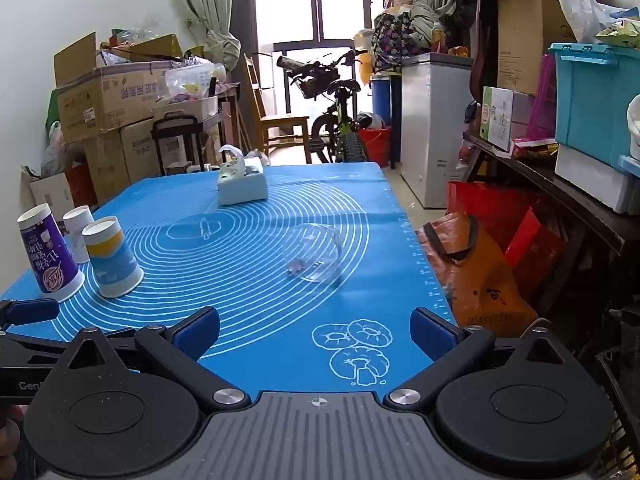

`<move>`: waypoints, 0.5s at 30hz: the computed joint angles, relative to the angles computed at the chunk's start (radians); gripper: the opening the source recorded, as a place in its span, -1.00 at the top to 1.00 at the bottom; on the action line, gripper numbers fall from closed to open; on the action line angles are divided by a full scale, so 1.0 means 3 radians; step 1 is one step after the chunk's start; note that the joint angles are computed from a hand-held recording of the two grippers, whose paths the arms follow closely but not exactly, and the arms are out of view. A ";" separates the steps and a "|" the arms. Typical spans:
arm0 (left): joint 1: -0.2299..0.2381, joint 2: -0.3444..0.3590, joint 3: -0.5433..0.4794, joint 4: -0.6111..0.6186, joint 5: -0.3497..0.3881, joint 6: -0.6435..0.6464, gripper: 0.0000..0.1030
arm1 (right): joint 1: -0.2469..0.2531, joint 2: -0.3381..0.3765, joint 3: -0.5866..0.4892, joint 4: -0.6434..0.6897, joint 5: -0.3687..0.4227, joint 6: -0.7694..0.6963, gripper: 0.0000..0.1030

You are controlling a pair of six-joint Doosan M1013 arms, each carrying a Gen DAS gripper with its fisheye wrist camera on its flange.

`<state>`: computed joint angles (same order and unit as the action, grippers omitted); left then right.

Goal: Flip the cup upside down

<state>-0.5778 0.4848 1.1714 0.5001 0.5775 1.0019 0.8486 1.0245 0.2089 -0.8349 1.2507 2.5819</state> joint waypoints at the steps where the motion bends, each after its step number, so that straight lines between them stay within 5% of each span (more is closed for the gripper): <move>1: 0.0003 0.0000 -0.0002 0.0001 0.0002 0.0000 -0.99 | 0.0001 -0.0005 0.0013 -0.0017 -0.0005 0.0000 -0.95; 15: -0.0003 0.0012 -0.0008 0.0063 0.0053 -0.0040 -0.99 | -0.0007 -0.0034 0.0099 -0.0009 -0.0066 0.0043 -0.95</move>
<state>-0.5785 0.4883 1.1690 0.5191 0.5936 0.9900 0.8464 1.0142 0.2385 -0.8375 1.2308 2.5947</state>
